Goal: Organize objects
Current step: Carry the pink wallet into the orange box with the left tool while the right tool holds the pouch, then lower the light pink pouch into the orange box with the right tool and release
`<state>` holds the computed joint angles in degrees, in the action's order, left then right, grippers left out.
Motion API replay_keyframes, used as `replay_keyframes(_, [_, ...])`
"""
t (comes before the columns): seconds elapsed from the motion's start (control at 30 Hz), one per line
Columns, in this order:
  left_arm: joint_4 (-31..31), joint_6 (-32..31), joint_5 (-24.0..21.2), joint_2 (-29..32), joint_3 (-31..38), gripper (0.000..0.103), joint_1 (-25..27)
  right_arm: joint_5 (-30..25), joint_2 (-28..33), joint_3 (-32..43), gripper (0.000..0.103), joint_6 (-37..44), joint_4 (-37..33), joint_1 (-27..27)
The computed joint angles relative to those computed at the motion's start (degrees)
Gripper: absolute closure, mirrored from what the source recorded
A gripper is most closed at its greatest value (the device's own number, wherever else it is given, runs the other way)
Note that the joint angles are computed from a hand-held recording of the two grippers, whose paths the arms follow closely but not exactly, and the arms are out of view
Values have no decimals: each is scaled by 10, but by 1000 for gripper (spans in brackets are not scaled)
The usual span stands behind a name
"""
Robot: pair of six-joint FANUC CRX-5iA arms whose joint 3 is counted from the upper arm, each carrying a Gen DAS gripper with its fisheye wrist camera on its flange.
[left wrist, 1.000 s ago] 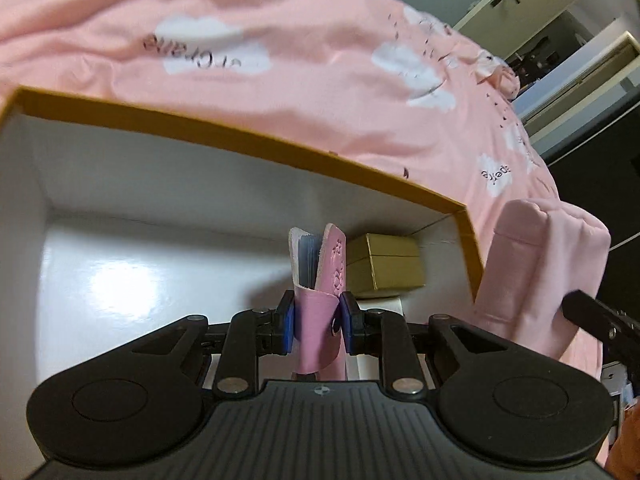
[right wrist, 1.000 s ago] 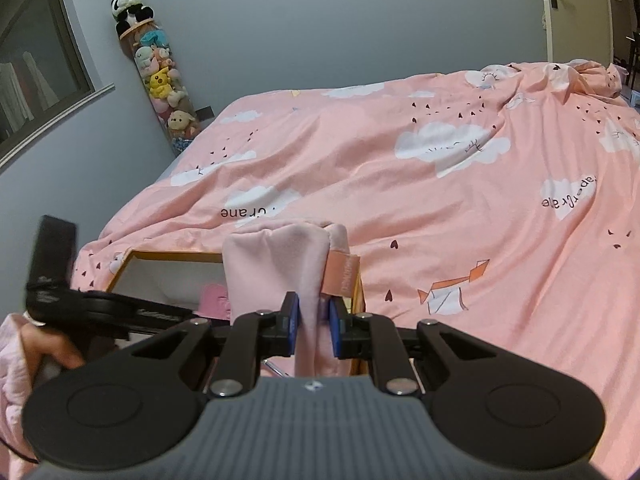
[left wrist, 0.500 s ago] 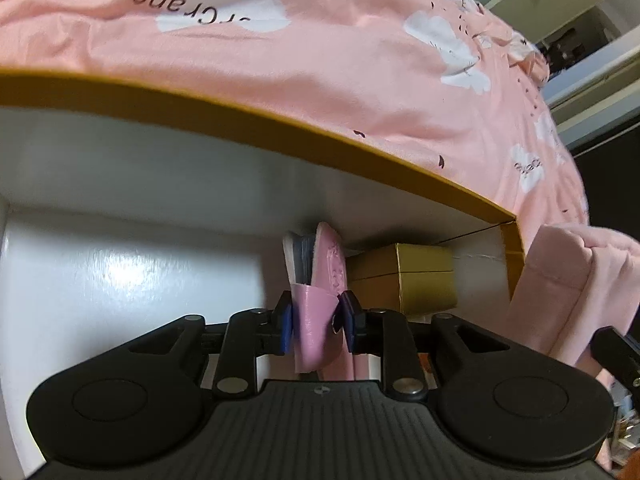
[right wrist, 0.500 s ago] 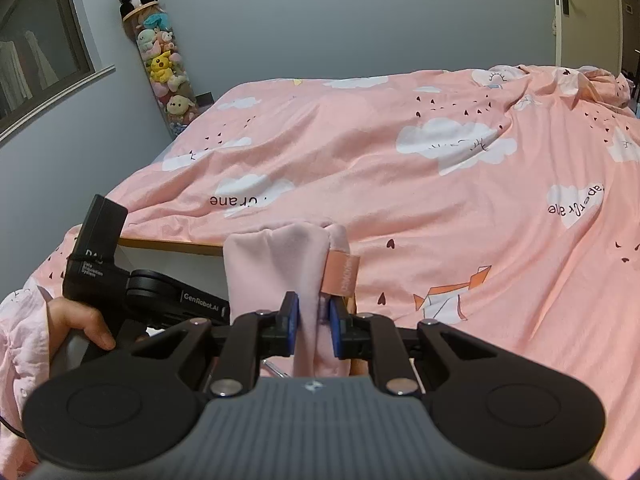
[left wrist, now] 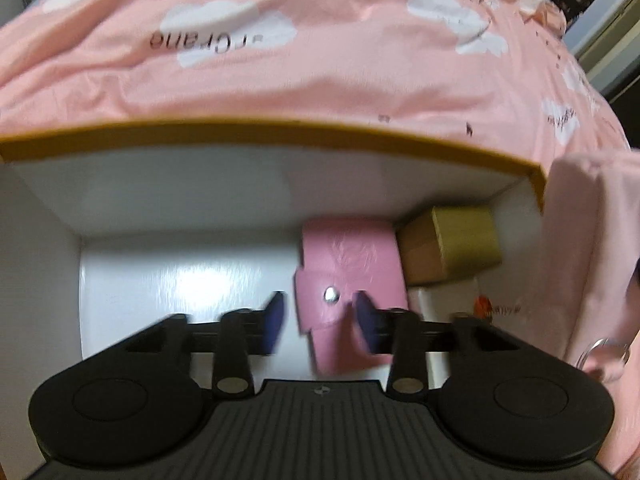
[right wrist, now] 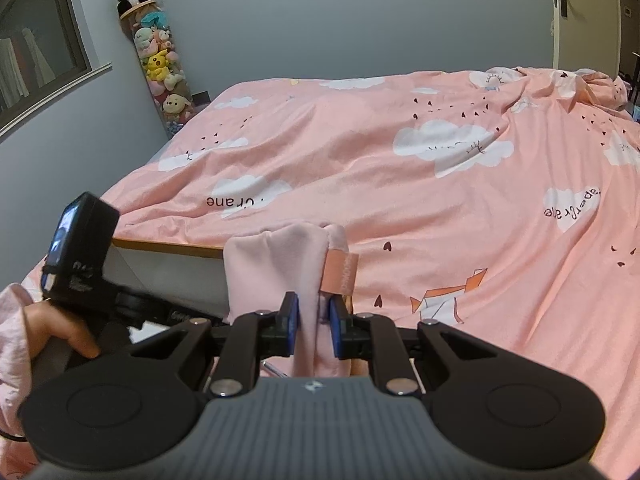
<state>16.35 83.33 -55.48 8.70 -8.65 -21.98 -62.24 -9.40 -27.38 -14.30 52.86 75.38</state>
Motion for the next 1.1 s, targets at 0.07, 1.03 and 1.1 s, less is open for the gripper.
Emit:
replay_keyframes(0.07, [20, -11, 10, 2, -13, 75, 5, 1, 0, 2, 86, 2, 0, 1])
replay_keyframes(1.03, [223, -148, 91, -119, -172, 75, 79, 172, 91, 65, 86, 1, -138, -92])
replay_keyframes(1.1, [222, -148, 91, -111, -171, 75, 75, 178, 97, 68, 86, 0, -149, -98])
